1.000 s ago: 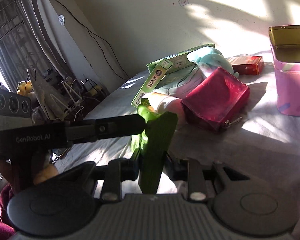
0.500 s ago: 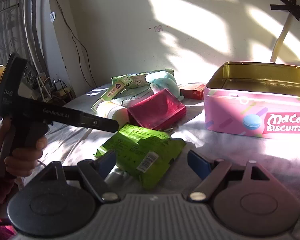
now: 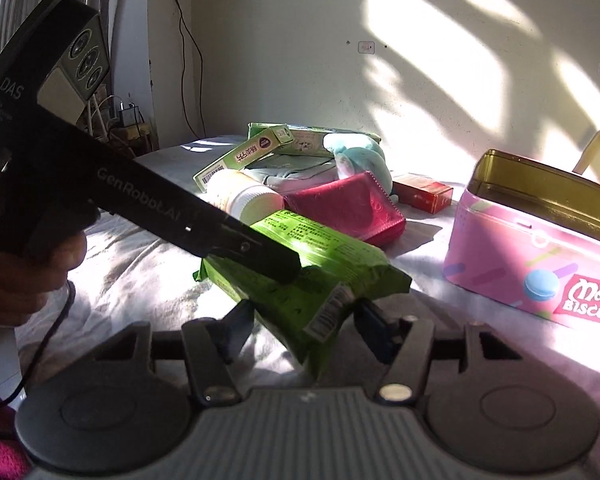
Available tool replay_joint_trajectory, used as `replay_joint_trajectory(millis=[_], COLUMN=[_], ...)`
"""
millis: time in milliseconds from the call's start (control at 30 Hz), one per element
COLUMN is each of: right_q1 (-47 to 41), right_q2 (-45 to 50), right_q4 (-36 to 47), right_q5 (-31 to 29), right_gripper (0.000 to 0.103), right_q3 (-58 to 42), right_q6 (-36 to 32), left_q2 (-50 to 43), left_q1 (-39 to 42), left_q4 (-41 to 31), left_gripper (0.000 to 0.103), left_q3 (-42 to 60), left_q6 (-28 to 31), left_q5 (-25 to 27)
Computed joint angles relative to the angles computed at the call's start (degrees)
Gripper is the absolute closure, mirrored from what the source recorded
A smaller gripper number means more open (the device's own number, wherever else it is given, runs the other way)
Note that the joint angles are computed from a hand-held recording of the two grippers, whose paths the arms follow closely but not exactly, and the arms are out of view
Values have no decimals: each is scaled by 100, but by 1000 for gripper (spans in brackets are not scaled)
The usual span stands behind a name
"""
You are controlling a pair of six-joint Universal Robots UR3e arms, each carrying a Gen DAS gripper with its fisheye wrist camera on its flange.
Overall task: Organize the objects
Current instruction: 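Carry the green foil packet with the left gripper and drop it into the pink tin, then reach the left gripper to the red pouch and grasp it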
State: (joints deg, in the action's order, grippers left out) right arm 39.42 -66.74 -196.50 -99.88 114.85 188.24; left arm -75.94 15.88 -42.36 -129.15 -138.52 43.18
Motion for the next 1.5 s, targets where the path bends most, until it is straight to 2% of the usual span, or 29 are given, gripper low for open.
replay_joint_trajectory(millis=[67, 167, 300, 367, 533, 567, 600, 667, 733, 800, 900, 1033, 1167, 1233, 1333, 1500], right_q1=[16, 17, -186, -584, -1375, -1413, -1445, -1541, -1735, -1728, -1759, -1603, -1383, -1281, -963, -600], right_q2=[-166, -370, -418, -445, -387, -268, -65, -4, -35, -14, -21, 105, 236, 227, 281, 553], right_q4=[-434, -916, -1149, -1191, -1120, -1186, -1339, -1438, -1747, -1983, -2282, -2697, -3237, -3109, -2482, -1162], right_q5=[-163, -528, -1156, -1067, -903, -1037, -1251, -1303, -1055, -1098, -861, -636, -256, 92, 305, 424], right_gripper=[48, 48, 48, 48, 46, 44, 37, 37, 38, 38, 39, 47, 49, 49, 53, 56], right_q3=[242, 436, 339, 337, 367, 344, 316, 426, 632, 698, 863, 917, 993, 945, 590, -271], right_q6=[-50, -237, -687, -686, -384, -316, -209, -79, -50, -27, 69, 34, -51, -102, -370, -626], left_q2=[178, -48, -1423, -2163, -3803, -4026, -4222, -4450, -4433, -4229, -3579, -2594, -1609, -1218, -665, -661], left_q1=[-22, -445, -1582, -2054, -2919, -3013, -3099, -3207, -3209, -3155, -2878, -2242, -1329, -964, -285, 306], left_q4=[-140, 382, 1889, 2293, 2551, 2489, 2375, 2230, 2438, 2634, 3248, 3861, 3639, 3517, 3126, 2793], left_gripper=[40, 40, 40, 40, 40, 40, 40, 40, 40, 40, 40, 40, 40, 40, 40, 40], left_q3=[127, 523, 1588, 2264, 3997, 4259, 4505, 4748, 4561, 4195, 3143, 1685, 416, -116, -809, -1051], left_q6=[14, -386, -1478, -1944, -2687, -2777, -2868, -3057, -3185, -3200, -2997, -2598, -1993, -1663, -1175, -1095], left_q5=[-210, -302, 113, 336, 870, 954, 1051, 1203, 1271, 1306, 1249, 1037, 546, 556, 425, 301])
